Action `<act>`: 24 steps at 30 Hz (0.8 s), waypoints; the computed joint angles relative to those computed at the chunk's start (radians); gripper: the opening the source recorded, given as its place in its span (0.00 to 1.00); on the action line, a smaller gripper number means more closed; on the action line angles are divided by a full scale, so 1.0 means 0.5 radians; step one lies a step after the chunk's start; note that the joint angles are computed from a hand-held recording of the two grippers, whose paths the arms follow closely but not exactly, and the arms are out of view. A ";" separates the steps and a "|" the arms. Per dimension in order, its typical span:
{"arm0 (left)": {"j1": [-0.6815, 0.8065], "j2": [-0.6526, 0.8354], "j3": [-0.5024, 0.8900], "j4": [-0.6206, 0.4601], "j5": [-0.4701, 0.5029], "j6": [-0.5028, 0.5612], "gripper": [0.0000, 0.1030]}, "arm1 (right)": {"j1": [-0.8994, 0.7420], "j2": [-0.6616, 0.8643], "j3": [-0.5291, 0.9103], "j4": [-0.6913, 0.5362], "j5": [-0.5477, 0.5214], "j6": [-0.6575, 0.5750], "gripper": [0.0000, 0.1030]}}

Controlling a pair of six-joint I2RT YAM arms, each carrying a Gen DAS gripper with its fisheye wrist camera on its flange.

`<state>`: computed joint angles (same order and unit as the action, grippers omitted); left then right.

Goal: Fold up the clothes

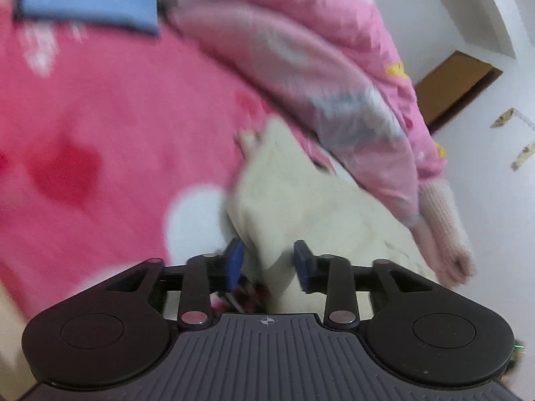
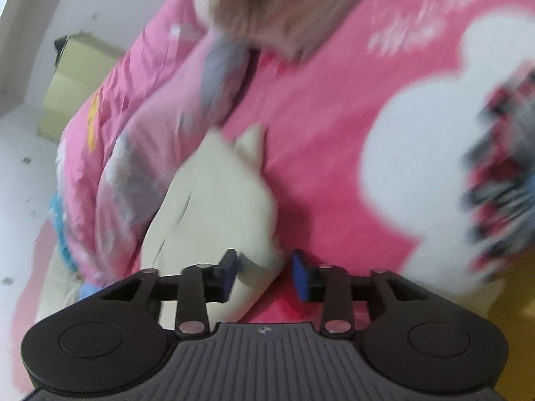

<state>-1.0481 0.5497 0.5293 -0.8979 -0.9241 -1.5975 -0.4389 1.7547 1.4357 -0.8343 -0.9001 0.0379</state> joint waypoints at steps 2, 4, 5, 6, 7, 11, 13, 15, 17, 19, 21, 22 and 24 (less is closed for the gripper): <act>-0.226 0.202 0.187 -0.452 -0.239 -0.372 0.41 | -0.088 -0.155 -0.098 0.190 0.065 0.106 0.43; -0.245 0.342 0.318 -0.579 -0.312 -0.338 0.49 | -0.114 -0.290 -0.209 0.399 0.046 0.223 0.43; -0.204 0.375 0.359 -0.541 -0.311 -0.213 0.57 | -0.074 -0.356 -0.263 0.487 0.040 0.253 0.43; -0.165 0.407 0.397 -0.502 -0.309 -0.092 0.59 | -0.022 -0.420 -0.315 0.570 0.043 0.273 0.43; -0.115 0.403 0.392 -0.398 -0.252 0.013 0.62 | 0.078 -0.484 -0.369 0.628 0.074 0.243 0.43; -0.030 0.455 0.399 -0.186 -0.094 0.167 0.63 | 0.601 -0.675 -0.618 0.910 0.363 0.038 0.43; -0.124 0.526 0.423 -0.261 -0.121 0.018 0.69 | 0.888 -0.653 -0.669 1.022 0.536 -0.023 0.43; -0.203 0.612 0.470 -0.362 -0.146 -0.119 0.74 | 1.149 -0.557 -0.659 1.102 0.686 -0.044 0.43; -0.225 0.696 0.531 -0.445 -0.141 -0.181 0.88 | 1.346 -0.484 -0.676 1.250 0.871 -0.043 0.43; -0.164 0.837 0.653 -0.554 -0.096 -0.201 0.97 | 1.520 -0.409 -0.691 1.418 1.075 -0.075 0.43; -0.101 0.956 0.769 -0.629 -0.057 -0.146 0.98 | 1.646 -0.320 -0.695 1.523 1.261 -0.139 0.52; -0.042 1.011 0.832 -0.640 -0.018 -0.070 0.99 | 1.695 -0.275 -0.697 1.558 1.348 -0.177 0.55; 0.045 1.109 0.934 -0.672 0.059 0.030 1.00 | 1.786 -0.189 -0.705 1.632 1.517 -0.256 0.60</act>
